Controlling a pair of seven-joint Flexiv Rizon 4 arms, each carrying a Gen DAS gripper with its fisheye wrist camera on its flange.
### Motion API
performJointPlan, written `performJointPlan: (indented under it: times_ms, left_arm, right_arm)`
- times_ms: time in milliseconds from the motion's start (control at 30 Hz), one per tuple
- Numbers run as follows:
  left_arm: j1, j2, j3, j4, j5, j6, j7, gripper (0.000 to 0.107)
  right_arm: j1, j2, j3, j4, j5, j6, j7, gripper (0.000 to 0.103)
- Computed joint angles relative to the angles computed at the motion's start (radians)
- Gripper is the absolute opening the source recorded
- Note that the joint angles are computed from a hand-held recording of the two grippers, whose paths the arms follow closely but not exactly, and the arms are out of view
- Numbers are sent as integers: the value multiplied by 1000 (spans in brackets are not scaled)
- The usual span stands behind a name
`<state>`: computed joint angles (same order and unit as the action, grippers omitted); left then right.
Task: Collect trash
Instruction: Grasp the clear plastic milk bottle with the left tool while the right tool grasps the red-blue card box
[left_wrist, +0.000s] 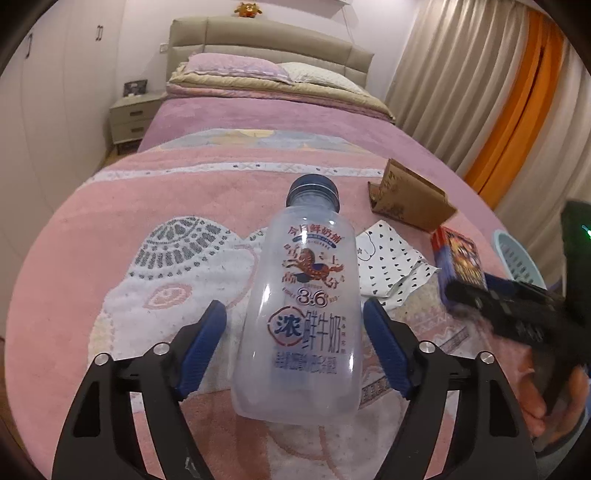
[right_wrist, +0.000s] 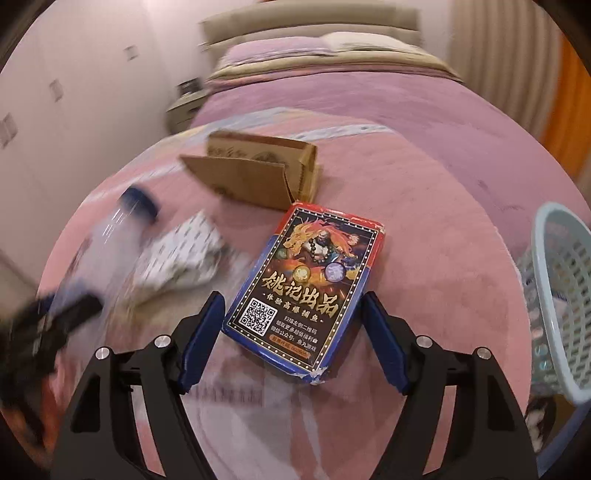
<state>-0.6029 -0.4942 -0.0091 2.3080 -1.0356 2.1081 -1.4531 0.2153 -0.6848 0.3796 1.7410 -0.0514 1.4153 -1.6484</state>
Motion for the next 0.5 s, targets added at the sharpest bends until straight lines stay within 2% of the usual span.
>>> performJointPlan:
  times_ms: [133, 200, 233, 267, 333, 400, 500]
  left_arm:
    - [-58, -11, 22, -49, -147, -28, 120, 75]
    - [-53, -12, 4, -57, -182, -26, 152, 69]
    - [-49, -14, -5, -61, -195, -25, 168, 60]
    - [-40, -12, -15, -57, -195, -22, 173, 56]
    - [-39, -14, -30, -58, -218, 3, 185, 56]
    - [-12, -6, -55, -37, -171, 27, 131, 55]
    - [26, 11, -71, 6, -53, 56, 0, 53]
  right_arm:
    - [-141, 4, 150, 26, 22, -51, -206, 71]
    - [-173, 17, 179, 46, 43, -62, -282, 71]
    - [-195, 23, 196, 53, 57, -76, -320, 71]
    - [-212, 31, 208, 56, 76, -98, -341, 71]
    - [-240, 38, 225, 41, 123, -153, -359, 72]
    - [-272, 42, 242, 18, 192, -205, -356, 76]
    - [-270, 53, 234, 13, 270, -216, -344, 82]
